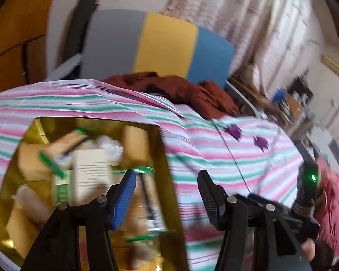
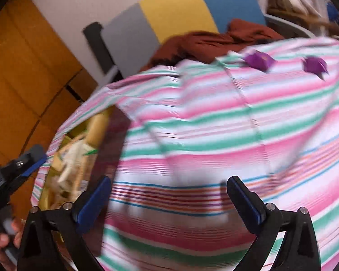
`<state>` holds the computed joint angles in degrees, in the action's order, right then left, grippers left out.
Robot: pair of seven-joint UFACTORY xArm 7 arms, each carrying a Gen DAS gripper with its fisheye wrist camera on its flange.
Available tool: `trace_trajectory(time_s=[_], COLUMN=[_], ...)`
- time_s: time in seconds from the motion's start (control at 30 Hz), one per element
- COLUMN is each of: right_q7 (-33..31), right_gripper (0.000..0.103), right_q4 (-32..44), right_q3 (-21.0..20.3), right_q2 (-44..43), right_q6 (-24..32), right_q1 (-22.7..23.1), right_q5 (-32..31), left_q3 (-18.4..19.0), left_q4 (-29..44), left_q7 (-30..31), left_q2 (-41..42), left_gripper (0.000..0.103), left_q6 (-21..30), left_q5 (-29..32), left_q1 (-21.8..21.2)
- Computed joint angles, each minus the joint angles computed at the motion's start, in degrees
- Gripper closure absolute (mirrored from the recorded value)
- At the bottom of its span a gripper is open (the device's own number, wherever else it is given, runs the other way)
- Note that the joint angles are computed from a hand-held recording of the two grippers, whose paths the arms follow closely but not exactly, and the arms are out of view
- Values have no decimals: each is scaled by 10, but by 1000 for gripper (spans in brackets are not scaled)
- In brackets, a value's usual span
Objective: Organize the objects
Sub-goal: 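Grasp a purple candy packet with the right tool while the left tool grasps another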
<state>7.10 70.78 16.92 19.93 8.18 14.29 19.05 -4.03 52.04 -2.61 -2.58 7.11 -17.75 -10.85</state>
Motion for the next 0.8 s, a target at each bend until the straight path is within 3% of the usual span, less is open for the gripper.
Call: trace_trajectory(time_s=[0.1, 0.27, 0.37, 0.43, 0.53, 0.63, 0.8], right_q7=[5, 67, 98, 105, 93, 64, 9], right_gripper=[2, 4, 4, 4, 4, 8, 17], right_q4=[-15, -15, 24, 73, 166, 283, 430], right_q3=[-38, -164, -216, -227, -207, -190, -174], right_q2=[-6, -8, 17, 48, 104, 175, 270], right_q6=[0, -20, -16, -6, 18, 79, 164], right_q1=[4, 46, 42, 17, -36, -71, -92], right_q5=[-35, -172, -234, -249, -240, -238, -234], left_q3=[-13, -37, -54, -63, -61, -60, -50], left_q4=[29, 95, 124, 139, 156, 172, 216], left_q7=[26, 39, 48, 57, 42, 32, -1], left_q2=[24, 81, 107, 121, 135, 146, 180], left_gripper=[46, 46, 46, 46, 46, 46, 46], left_q6=[27, 75, 100, 108, 121, 133, 155], left_q5=[-7, -2, -17, -26, 3, 21, 64], left_q1=[-14, -25, -25, -27, -38, -44, -53])
